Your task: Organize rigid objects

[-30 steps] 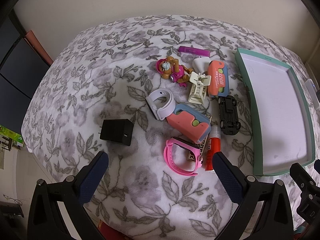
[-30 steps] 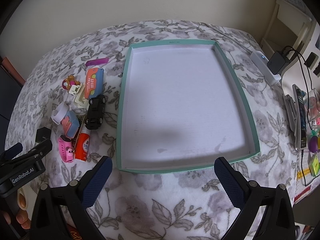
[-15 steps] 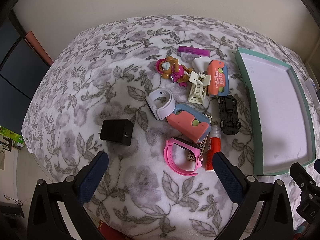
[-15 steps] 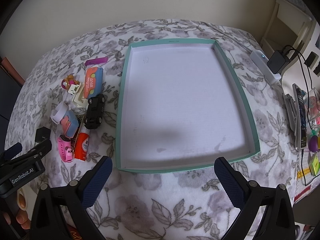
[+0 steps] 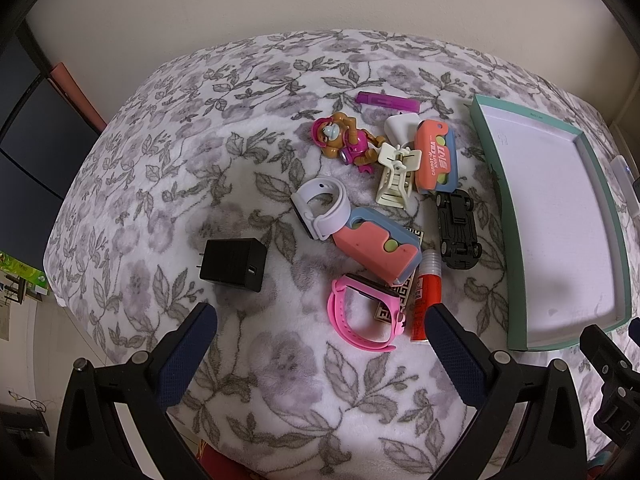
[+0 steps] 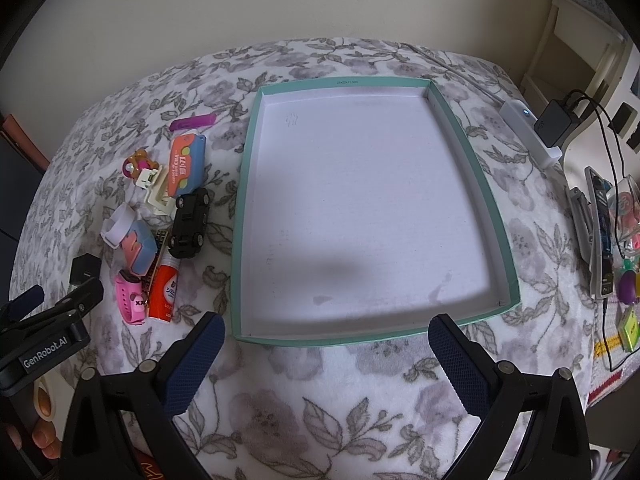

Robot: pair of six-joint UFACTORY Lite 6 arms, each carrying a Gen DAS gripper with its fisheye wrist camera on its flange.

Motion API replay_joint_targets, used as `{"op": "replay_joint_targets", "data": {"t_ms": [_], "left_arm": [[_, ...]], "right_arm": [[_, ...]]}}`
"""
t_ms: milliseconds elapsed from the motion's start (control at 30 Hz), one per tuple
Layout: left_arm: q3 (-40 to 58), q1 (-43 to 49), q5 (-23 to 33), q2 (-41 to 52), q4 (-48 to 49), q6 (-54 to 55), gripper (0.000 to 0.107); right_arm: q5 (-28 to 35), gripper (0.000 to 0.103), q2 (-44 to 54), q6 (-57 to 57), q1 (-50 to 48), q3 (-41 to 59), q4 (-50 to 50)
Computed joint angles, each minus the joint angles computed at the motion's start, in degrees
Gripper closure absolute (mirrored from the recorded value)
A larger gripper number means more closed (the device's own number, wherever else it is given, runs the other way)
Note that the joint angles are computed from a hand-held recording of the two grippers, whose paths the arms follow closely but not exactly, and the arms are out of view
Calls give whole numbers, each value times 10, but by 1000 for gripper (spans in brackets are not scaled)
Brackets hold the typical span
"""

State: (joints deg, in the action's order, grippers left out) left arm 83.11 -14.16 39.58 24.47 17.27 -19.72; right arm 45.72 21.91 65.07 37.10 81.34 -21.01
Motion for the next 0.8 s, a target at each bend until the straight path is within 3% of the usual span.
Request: {"op": "replay_joint_targets", "data": {"t_ms": [800], "left_arm": [[2, 8, -3, 4, -4, 7, 4]], "right_arm": [[4, 0, 8, -4, 1, 10, 4]]}}
